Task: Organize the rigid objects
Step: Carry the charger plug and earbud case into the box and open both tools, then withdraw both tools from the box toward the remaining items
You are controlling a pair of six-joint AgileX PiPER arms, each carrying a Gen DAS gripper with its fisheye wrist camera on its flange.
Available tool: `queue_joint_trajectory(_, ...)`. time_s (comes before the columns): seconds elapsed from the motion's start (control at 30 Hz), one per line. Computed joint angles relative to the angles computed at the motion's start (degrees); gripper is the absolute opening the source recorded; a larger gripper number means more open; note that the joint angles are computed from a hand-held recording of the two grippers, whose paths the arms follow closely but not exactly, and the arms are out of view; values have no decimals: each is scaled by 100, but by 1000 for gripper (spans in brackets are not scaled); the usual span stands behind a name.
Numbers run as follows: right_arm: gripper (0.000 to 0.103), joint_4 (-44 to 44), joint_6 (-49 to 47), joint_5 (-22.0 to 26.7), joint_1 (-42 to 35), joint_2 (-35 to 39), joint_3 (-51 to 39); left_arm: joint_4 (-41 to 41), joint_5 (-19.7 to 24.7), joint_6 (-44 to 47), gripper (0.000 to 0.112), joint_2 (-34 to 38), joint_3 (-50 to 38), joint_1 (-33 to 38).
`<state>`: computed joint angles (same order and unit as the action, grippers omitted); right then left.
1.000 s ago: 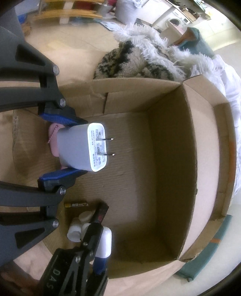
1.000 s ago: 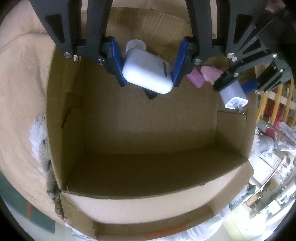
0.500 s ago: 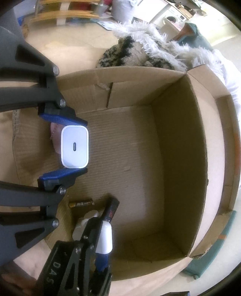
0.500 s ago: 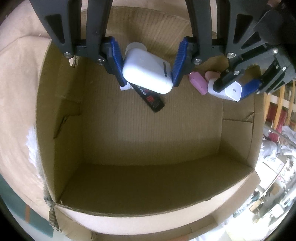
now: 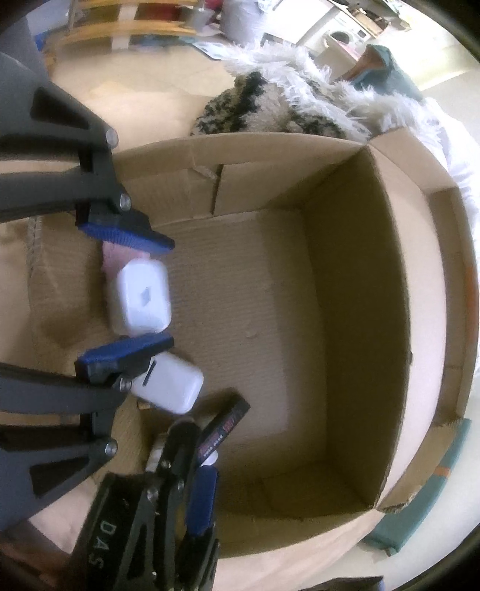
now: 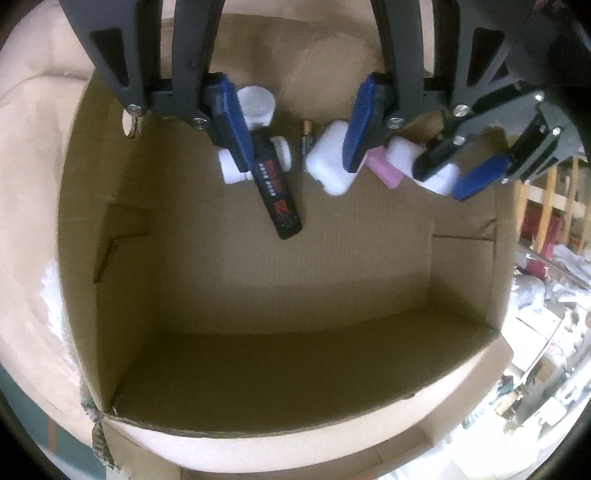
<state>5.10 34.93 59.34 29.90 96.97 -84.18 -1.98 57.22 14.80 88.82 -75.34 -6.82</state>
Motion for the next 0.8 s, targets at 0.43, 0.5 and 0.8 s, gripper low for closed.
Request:
queue_joint_trajectory(0.43,102,-209,285,-574,-25,-346,73,-251,56,77,66,-242,-139,134)
queue_joint_trajectory(0.5,103,-306,407,-672,8,-346,88,-351,36,110,66,-263,-153,199)
queue_joint_trajectory(0.8,103,-552,676,-919,37,-651,250,-781,152,470,66,-433,-290,526)
